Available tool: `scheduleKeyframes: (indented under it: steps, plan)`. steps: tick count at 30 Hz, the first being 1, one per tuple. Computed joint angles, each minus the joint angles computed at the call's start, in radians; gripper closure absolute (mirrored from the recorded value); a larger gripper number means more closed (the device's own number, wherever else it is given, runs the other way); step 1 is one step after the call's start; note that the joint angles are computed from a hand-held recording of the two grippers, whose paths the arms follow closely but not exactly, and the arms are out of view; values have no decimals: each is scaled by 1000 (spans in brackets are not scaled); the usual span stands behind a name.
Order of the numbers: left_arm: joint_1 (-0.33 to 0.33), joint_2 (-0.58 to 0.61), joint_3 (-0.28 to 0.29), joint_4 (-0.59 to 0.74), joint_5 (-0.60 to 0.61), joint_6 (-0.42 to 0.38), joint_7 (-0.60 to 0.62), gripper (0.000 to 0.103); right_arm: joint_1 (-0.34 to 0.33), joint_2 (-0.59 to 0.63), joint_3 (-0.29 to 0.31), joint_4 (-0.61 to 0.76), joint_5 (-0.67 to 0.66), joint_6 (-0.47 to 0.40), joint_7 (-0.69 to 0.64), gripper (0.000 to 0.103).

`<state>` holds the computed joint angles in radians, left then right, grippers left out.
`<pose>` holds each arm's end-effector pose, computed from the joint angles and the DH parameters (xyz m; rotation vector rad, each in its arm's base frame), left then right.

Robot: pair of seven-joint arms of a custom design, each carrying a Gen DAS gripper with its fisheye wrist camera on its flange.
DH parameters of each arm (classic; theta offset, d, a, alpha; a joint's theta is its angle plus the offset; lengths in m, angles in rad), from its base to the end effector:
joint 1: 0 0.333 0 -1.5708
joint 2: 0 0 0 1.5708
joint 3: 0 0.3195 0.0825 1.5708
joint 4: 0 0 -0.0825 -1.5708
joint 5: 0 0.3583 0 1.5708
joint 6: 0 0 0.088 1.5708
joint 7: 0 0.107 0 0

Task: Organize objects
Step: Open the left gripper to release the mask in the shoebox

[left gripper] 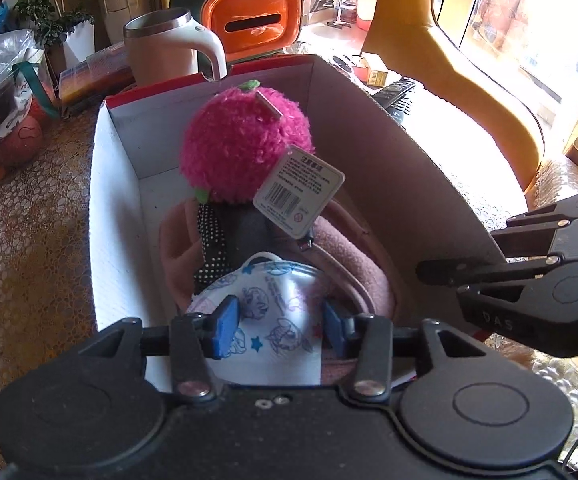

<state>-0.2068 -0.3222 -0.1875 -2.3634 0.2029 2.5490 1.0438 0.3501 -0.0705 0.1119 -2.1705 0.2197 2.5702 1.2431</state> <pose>0.4246 -0.1868 0.5194 -1.9158 1.9404 -0.5612 0.4823 0.2374 0.4918 -2.3889 1.2077 -0.2642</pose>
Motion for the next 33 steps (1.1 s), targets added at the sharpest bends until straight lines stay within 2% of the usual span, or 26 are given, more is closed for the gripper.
scheduleKeyframes:
  steps: [2,8,10,13,22,33]
  plan:
    - [4,-13,-6,-6,11,1,-12,52,0,1,0,1,-2,0,1,93]
    - [12,-80,-17,-46,46,25,-60,33,1,1,0,2,-5,-1,1,93]
    - [18,-107,-26,-63,70,35,-83,23,1,2,0,3,-5,-2,3,93]
    - [21,-143,-31,-83,92,44,-106,17,1,1,0,1,-6,2,5,93]
    - [24,-223,-31,-125,112,33,-163,7,1,-11,0,-8,-10,6,6,93]
    - [32,-276,-45,-155,142,19,-237,1,1,-81,-6,-52,42,27,-44,92]
